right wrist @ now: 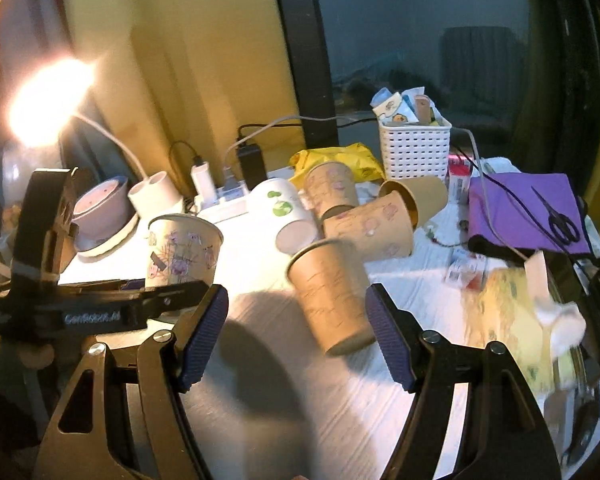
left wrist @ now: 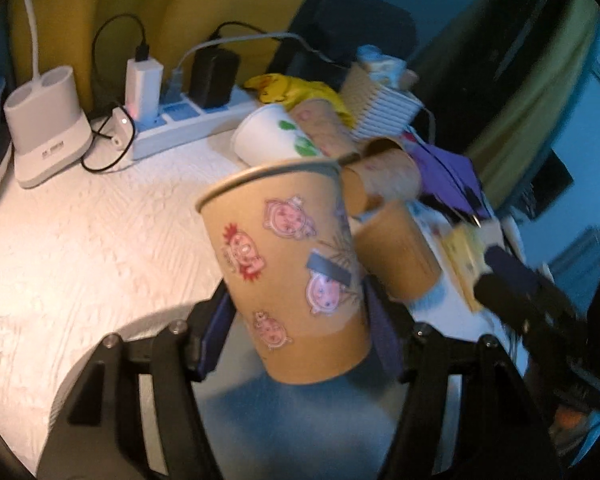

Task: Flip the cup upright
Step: 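Lift the cup with the left gripper while the right gripper grasps its body upright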

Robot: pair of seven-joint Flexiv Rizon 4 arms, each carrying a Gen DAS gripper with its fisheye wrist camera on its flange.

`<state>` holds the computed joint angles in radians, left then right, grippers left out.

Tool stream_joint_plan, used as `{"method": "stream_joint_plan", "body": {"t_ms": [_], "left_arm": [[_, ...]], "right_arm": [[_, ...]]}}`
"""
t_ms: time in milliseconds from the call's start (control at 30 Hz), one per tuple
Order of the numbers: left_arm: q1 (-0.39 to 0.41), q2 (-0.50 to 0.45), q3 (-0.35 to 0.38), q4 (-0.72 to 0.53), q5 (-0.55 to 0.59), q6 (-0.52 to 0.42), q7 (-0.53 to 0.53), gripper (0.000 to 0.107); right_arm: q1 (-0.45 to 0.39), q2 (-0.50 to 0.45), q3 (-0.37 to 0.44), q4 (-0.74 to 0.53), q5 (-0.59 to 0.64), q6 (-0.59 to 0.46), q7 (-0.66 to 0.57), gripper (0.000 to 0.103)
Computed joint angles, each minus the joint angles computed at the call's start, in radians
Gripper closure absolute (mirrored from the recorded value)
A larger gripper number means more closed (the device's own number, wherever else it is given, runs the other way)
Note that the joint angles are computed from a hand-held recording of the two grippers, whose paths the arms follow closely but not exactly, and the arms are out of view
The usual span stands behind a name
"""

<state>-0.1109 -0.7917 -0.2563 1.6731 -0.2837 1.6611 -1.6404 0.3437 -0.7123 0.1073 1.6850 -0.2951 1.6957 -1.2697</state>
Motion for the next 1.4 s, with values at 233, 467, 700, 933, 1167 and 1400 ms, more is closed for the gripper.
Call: {"method": "stream_joint_plan", "body": {"t_ms": [233,467,700,933,1167,1400], "left_arm": [[0.238,0.034,-0.26,0.218,0.209,0.157,0.122,0.043],[0.343,0.054,-0.322,0.367,0.397,0.247,0.162,0.043],[0.382,0.051,-0.336,0.449,0.575,0.394,0.182,0.043],[0.31,0.103,-0.238,0.484,0.671,0.511,0.17,0.043],[0.125,0.128,-0.046,0.495,0.66,0.67,0.199,0.043],[0.09,0.131,-0.007,0.493,0.668,0.683,0.205,0.041]], "right_arm": [[0.157,0.095,-0.136,0.145,0.057,0.058,0.058,0.029],[0.242,0.163,-0.146,0.276,0.101,0.092,0.094,0.029],[0.285,0.204,-0.094,0.368,0.141,0.16,0.099,0.029],[0.28,0.229,-0.032,0.397,0.153,0.187,0.101,0.023],[0.033,0.183,0.213,0.363,0.013,0.174,0.153,0.023],[-0.197,0.096,0.427,0.336,-0.159,0.153,0.236,0.025]]}}
